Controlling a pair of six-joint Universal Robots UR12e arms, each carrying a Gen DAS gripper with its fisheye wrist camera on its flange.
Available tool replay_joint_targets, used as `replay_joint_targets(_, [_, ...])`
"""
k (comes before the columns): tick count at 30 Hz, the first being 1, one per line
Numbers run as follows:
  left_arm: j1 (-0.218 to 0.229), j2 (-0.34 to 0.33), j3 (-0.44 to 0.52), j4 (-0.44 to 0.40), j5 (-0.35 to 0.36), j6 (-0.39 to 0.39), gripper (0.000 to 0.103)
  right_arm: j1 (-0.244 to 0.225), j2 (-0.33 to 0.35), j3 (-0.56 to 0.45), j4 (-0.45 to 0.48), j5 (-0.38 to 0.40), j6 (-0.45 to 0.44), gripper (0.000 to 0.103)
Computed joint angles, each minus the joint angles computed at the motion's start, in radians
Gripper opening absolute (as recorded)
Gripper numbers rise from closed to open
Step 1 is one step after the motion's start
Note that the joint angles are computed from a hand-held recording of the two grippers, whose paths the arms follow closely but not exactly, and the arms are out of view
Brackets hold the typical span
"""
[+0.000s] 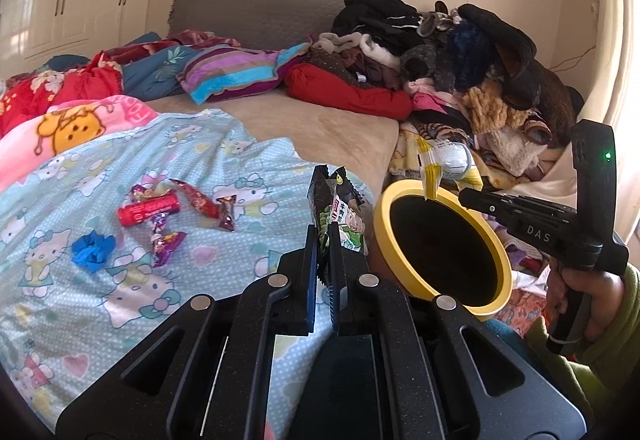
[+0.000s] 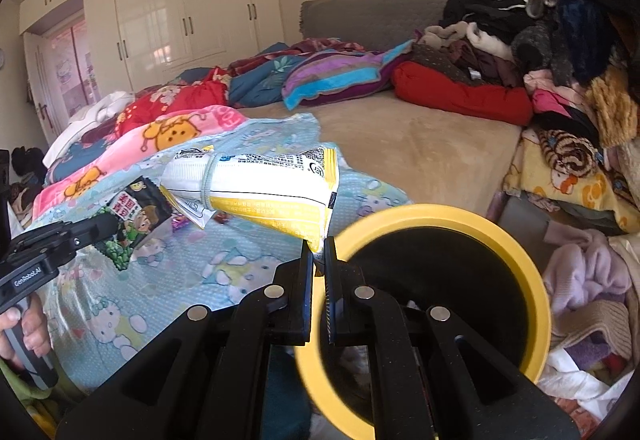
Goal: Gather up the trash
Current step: 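Carry the green packet with the left tool while the right tool carries the chip bag to the bin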
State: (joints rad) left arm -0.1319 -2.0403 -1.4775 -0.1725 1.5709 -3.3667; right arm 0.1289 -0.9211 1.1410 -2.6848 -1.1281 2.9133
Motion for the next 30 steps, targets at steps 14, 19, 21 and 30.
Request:
replay_joint_targets(14, [-0.027,-0.046,0.070,-0.032,-0.054,0.048,0.002,-0.033,0.000,0.016,-0.014,-0.061,0.044,0.005])
replay_joint_targets(19, [-0.036,-0.064,0.098,-0.050,-0.080,0.068,0.002,-0.040,0.007,0.010,-0.024,-0.096,0.055,0.005])
replay_joint_targets(21, [-0.041,-0.071,0.110,-0.054,-0.086,0.078,0.002,-0.043,0.009,0.009,-0.026,-0.107,0.060,0.005])
replay_joint_targets(30, [-0.060,-0.106,0.162,-0.084,-0.117,0.122,0.002,-0.059,0.023,-0.002,-0.005,-0.149,0.097,0.005])
